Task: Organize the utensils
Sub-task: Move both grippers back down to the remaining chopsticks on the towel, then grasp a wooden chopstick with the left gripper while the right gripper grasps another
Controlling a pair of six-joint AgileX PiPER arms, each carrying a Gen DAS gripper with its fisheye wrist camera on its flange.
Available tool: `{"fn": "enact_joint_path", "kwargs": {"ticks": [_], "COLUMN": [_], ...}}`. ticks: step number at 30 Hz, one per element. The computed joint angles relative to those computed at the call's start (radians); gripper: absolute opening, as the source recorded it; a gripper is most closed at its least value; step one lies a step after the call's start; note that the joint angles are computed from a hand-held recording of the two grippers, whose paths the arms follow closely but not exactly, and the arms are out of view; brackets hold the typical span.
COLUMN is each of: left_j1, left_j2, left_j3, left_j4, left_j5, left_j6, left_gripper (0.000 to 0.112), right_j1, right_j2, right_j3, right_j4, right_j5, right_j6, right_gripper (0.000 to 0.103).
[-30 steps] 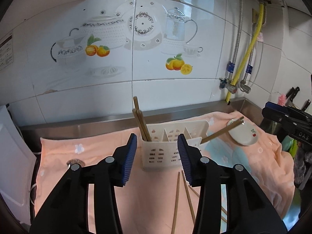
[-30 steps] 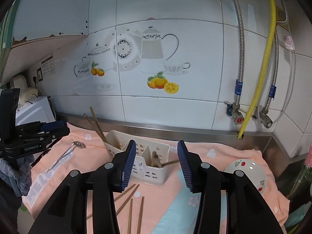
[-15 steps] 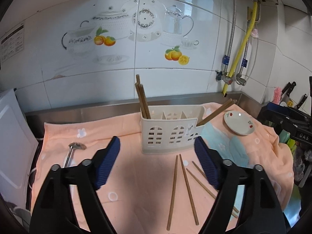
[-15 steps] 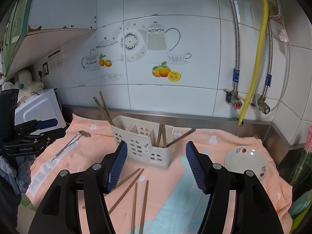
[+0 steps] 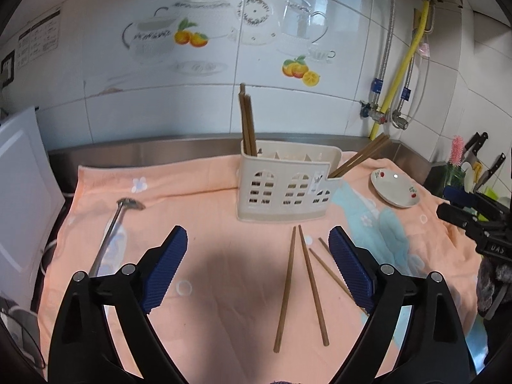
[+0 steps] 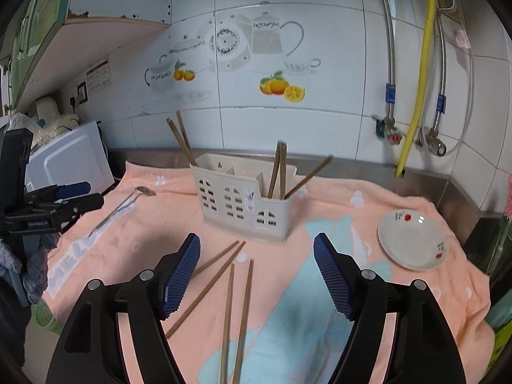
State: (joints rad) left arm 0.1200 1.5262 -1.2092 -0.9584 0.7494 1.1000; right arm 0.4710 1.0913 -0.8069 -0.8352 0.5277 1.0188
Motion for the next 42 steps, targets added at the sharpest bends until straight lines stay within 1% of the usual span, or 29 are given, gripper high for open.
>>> {"fn": "enact_joint_path", "kwargs": {"ticks": [2, 4, 8, 11, 15, 20, 23, 26, 27, 29, 31, 35, 37, 39, 42], "left_j1": [0.01, 0.015, 0.035, 0.042, 0.06, 0.066, 0.063, 0.064, 0.063, 0.063, 0.064, 0.055, 0.051, 0.049, 0.044], "left_j2": [-0.004, -0.012, -0.013, -0.019, -0.016, -0.01, -0.005, 0.0, 0.001, 0.001, 0.002, 0.006, 0.005, 0.005, 0.006], "left_j3": [0.024, 0.056, 0.095, 0.131, 0.166, 0.206, 0.228, 0.248, 0.254, 0.265, 0.275, 0.293, 0.304, 0.31, 0.319], "left_j4": [-0.013, -0.019, -0.033, -0.04, -0.054, -0.061, -0.059, -0.064, -0.065, -0.068, -0.074, -0.075, -0.079, -0.081, -0.082], "left_j5": [0.001, -0.016, -0.009, -0.023, -0.026, -0.038, -0.05, -0.057, -0.061, -0.065, -0.068, -0.081, -0.086, -0.087, -0.089], "left_j6": [0.019, 0.04, 0.064, 0.09, 0.116, 0.14, 0.145, 0.158, 0.161, 0.169, 0.181, 0.191, 0.202, 0.212, 0.221], "left_gripper": [0.089, 0.09, 0.09, 0.09, 0.09, 0.09, 0.09, 0.09, 0.09, 0.09, 0.09, 0.088, 0.088, 0.084, 0.082], "right_j1": [0.012, 0.024, 0.032, 0.045, 0.042, 0.066, 0.105, 0.152, 0.162, 0.181, 0.182, 0.177, 0.166, 0.157, 0.15], "right_j2": [-0.004, -0.009, -0.019, -0.019, -0.014, 0.002, 0.021, 0.048, 0.06, 0.078, 0.102, 0.143, 0.161, 0.182, 0.213], "right_j3": [0.026, 0.059, 0.124, 0.172, 0.236, 0.299, 0.329, 0.351, 0.358, 0.367, 0.373, 0.382, 0.383, 0.379, 0.373], "right_j4": [-0.02, -0.045, -0.064, -0.1, -0.122, -0.196, -0.263, -0.339, -0.358, -0.396, -0.419, -0.477, -0.502, -0.524, -0.565], "right_j5": [-0.001, -0.007, -0.039, -0.049, -0.085, -0.104, -0.087, -0.063, -0.065, -0.053, -0.067, -0.099, -0.124, -0.142, -0.157], "right_j6": [0.033, 0.08, 0.149, 0.217, 0.283, 0.406, 0.498, 0.601, 0.627, 0.679, 0.702, 0.771, 0.797, 0.816, 0.857], "right_gripper": [0.071, 0.071, 0.071, 0.071, 0.071, 0.07, 0.066, 0.06, 0.056, 0.053, 0.045, 0.037, 0.031, 0.028, 0.025]}}
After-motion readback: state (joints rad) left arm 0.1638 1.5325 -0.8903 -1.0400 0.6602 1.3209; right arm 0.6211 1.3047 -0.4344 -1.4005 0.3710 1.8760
